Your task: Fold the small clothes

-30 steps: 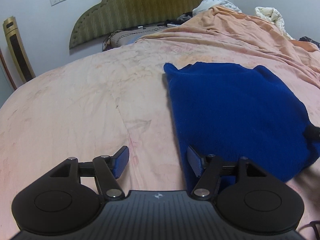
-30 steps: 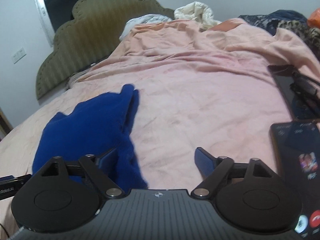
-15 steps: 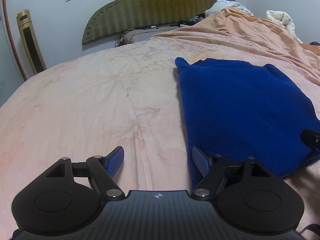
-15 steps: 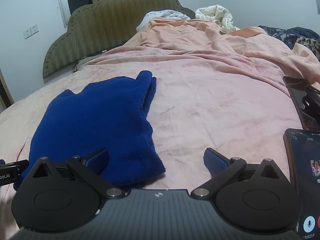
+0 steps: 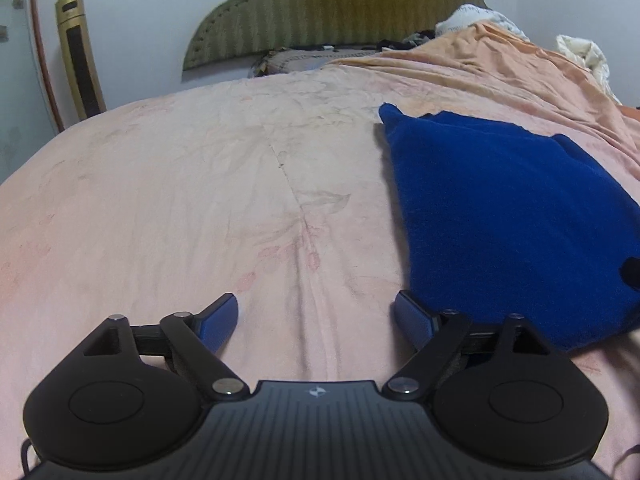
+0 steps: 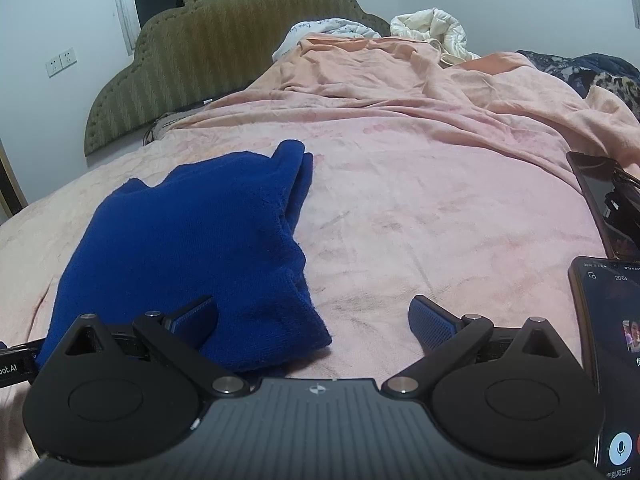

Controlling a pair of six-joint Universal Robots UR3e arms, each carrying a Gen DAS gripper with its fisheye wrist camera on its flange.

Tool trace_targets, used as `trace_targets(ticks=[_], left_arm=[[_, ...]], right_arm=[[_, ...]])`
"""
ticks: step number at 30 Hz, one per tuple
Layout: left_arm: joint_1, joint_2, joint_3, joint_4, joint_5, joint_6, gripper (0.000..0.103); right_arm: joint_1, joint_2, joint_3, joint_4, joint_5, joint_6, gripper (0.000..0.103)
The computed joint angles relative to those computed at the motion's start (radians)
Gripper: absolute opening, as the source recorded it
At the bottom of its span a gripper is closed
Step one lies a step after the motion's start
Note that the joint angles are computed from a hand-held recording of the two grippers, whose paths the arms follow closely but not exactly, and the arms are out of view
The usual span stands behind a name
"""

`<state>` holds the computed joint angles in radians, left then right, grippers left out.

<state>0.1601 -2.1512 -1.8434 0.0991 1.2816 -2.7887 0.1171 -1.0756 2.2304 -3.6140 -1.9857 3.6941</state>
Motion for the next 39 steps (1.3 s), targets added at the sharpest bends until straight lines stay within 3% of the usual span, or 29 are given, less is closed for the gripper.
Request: trace_targets(ticks=[12,15,18,20,22,24,26,28,30,32,34,35,37,38,39], left_arm=[[0.016,-0.014,0.014,-0.007,-0.031,-0.016,0.093],[0.064,0.003,0.026,-0.068,-0.11,-0.023,0.093],[0.14,0.022,0.076,-0.163,-0.242,-0.094,0.093],[0.18,0.013,0.148,-0.275,-0.361,-0.102,0.093],[0.189,-0.013,0.281,-0.52,-0.46,-0.046,0.093],[0.183,-0.055,0.414,-0.78,-0.535,0.048,0.093],[0.17,-0.097,0.498,-0.949,-0.574,0.116,0.093],[0.161,-0.114,0.494,-0.931,-0.607,0.142,0.094],[0.137,-0.15,0.563,-1.0,-0.627,0.189,0.094],[0.112,-0.222,0.708,-1.173,-0.67,0.267,0.094],[0.087,-0.267,0.78,-1.19,-0.673,0.258,0.093],[0.08,-0.279,0.8,-1.197,-0.67,0.258,0.089],[0.077,-0.275,0.81,-1.207,-0.641,0.271,0.059],[0.079,-0.271,0.812,-1.222,-0.622,0.296,0.04],[0.086,-0.278,0.832,-1.269,-0.616,0.327,0.03]], right_arm=[[-0.019,0.0,0.032,-0.057,0.029,0.016,0.103],[-0.021,-0.002,0.031,-0.055,0.034,0.011,0.103],[-0.049,0.006,0.087,-0.17,0.084,0.021,0.103],[-0.11,0.02,0.158,-0.313,0.191,0.024,0.103],[-0.193,0.027,0.215,-0.407,0.329,0.021,0.103],[-0.267,0.016,0.238,-0.423,0.448,0.02,0.103],[-0.335,-0.021,0.244,-0.374,0.567,0.009,0.101],[-0.394,-0.058,0.247,-0.311,0.7,-0.03,0.101],[-0.445,-0.082,0.242,-0.237,0.839,-0.095,0.1],[-0.452,-0.102,0.195,-0.137,0.882,-0.137,0.099],[-0.473,-0.087,0.135,-0.072,0.951,-0.145,0.097],[-0.488,-0.055,0.1,-0.069,0.997,-0.134,0.094],[-0.498,0.023,0.035,-0.108,1.035,-0.083,0.087],[-0.496,0.048,0.01,-0.121,1.036,-0.058,0.079],[-0.488,0.051,-0.004,-0.109,1.018,-0.041,0.066]])
